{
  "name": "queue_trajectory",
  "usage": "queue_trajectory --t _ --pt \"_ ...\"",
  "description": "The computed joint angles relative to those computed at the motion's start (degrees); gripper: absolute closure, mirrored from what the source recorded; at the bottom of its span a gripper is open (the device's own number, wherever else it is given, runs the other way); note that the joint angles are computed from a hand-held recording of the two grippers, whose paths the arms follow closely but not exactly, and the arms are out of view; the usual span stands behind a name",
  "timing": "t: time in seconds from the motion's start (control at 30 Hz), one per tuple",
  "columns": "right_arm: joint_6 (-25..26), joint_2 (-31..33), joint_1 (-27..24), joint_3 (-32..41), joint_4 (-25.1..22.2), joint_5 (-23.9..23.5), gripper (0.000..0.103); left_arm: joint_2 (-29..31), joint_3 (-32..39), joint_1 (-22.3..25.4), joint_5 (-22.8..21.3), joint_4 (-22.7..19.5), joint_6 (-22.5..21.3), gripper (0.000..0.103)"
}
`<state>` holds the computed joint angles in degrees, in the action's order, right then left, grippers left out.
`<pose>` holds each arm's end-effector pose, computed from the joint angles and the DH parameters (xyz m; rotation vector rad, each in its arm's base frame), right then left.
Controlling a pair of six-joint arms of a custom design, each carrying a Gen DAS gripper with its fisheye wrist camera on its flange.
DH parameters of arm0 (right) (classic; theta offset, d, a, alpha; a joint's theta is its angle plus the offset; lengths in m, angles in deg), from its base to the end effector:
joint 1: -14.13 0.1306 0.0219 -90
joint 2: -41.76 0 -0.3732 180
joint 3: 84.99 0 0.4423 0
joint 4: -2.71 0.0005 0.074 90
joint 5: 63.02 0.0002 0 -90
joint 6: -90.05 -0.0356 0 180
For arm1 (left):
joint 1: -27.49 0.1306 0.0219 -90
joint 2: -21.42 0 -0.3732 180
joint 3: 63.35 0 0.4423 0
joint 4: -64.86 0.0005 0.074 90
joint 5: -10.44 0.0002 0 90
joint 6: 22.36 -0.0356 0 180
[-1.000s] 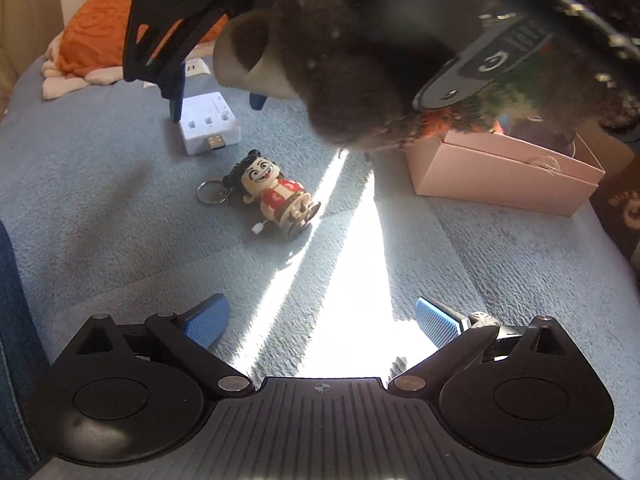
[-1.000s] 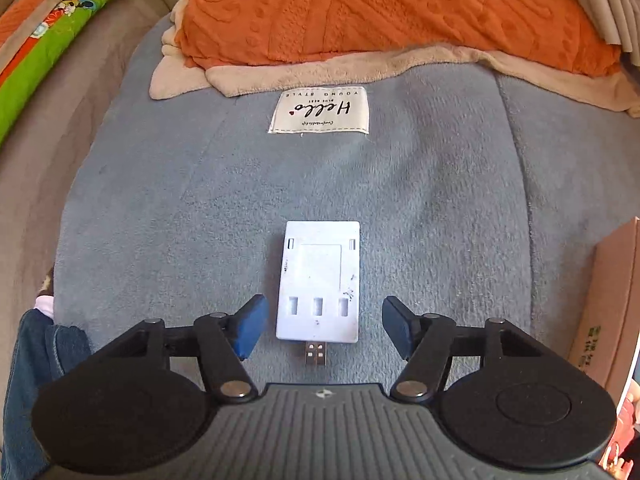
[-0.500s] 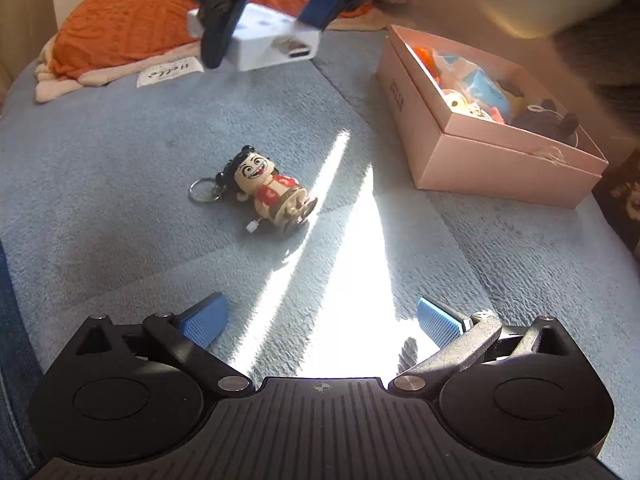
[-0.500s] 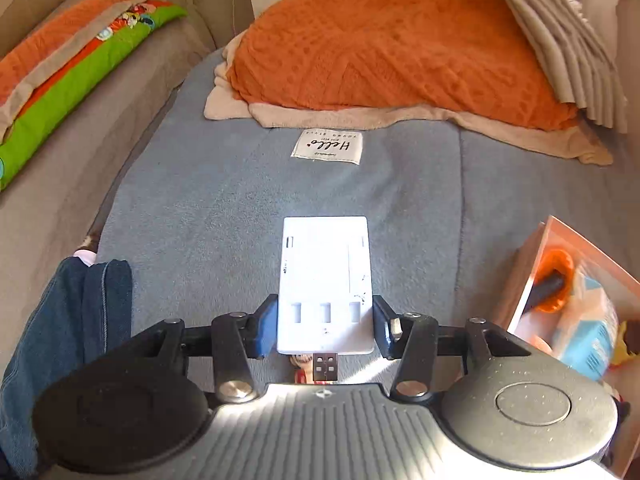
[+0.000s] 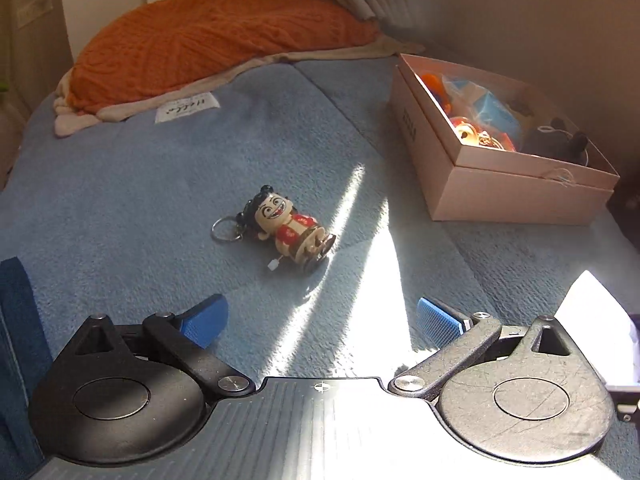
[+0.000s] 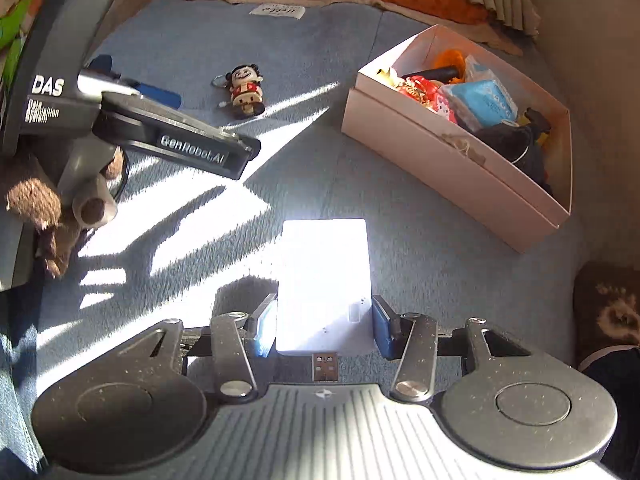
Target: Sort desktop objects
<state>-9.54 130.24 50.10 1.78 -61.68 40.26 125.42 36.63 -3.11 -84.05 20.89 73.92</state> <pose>0.4081 0.2854 0.3911 -0.5449 2.6133 -0.0677 0.5404 -0.3170 0.3802 0.4731 2.3682 -0.2035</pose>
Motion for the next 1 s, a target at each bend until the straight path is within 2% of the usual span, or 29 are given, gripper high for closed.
queue_trajectory --t 0.07,0.13,0.2,0.3,0.4,0.47,0.5,0.57,0.6,0.63,0.7,0.77,0.83,0.9,1.0 --pt "3.4 0.8 2.0 -0.8 -0.8 2.0 0.045 0.3 0.8 0.3 -0.3 0.6 0.8 0.000" --pt "6.2 0.2 3.7 -2.2 0.8 4.1 0.029 1.2 2.1 0.7 -0.5 0.8 1.2 0.000" --pt "9.4 -0.8 5.2 -3.5 3.1 5.7 0.017 2.3 3.6 0.9 -0.7 1.0 1.5 0.000" --pt "12.7 -2.1 6.9 -4.9 6.0 8.1 0.007 5.4 7.5 1.1 -2.2 0.0 2.4 0.000" --pt "12.3 -2.5 7.0 -4.5 5.9 6.9 0.004 8.8 11.8 0.9 -3.4 -2.5 3.4 0.005" --pt "10.4 -2.6 6.2 -3.8 4.4 4.9 0.004 11.2 15.0 0.8 -4.2 -5.7 3.8 0.027" --pt "9.0 -2.6 5.7 -3.3 3.4 4.4 0.003 12.1 16.0 0.8 -4.5 -7.0 4.2 0.027" --pt "6.2 -2.3 4.8 -2.5 1.8 3.6 0.002 12.5 15.9 0.9 -4.8 -6.9 4.5 0.030" --pt "4.8 -2.3 4.1 -2.3 1.0 3.3 0.001 12.3 15.4 0.9 -5.1 -6.5 3.7 0.034" --pt "4.1 -2.2 3.7 -2.2 0.6 3.6 0.000 11.6 14.4 0.8 -5.5 -5.7 2.7 0.042" --pt "2.8 -1.7 3.2 -2.2 0.4 5.1 0.000 10.1 12.5 0.9 -4.6 -4.5 1.1 0.045" --pt "1.8 -1.1 2.7 -2.4 0.9 6.0 0.000 7.8 10.3 0.9 -1.2 -4.2 0.1 0.069" --pt "1.6 -0.8 2.4 -2.8 1.4 6.2 0.001 4.9 7.2 0.6 1.9 -3.5 -1.5 0.070" --pt "2.5 -0.3 2.7 -3.1 1.6 7.5 0.006 1.4 3.3 -0.3 5.0 -2.2 -4.1 0.070" --pt "4.1 -0.1 3.4 -3.2 1.0 8.4 0.015 -2.5 -1.3 -1.1 8.2 -0.4 -6.1 0.061"
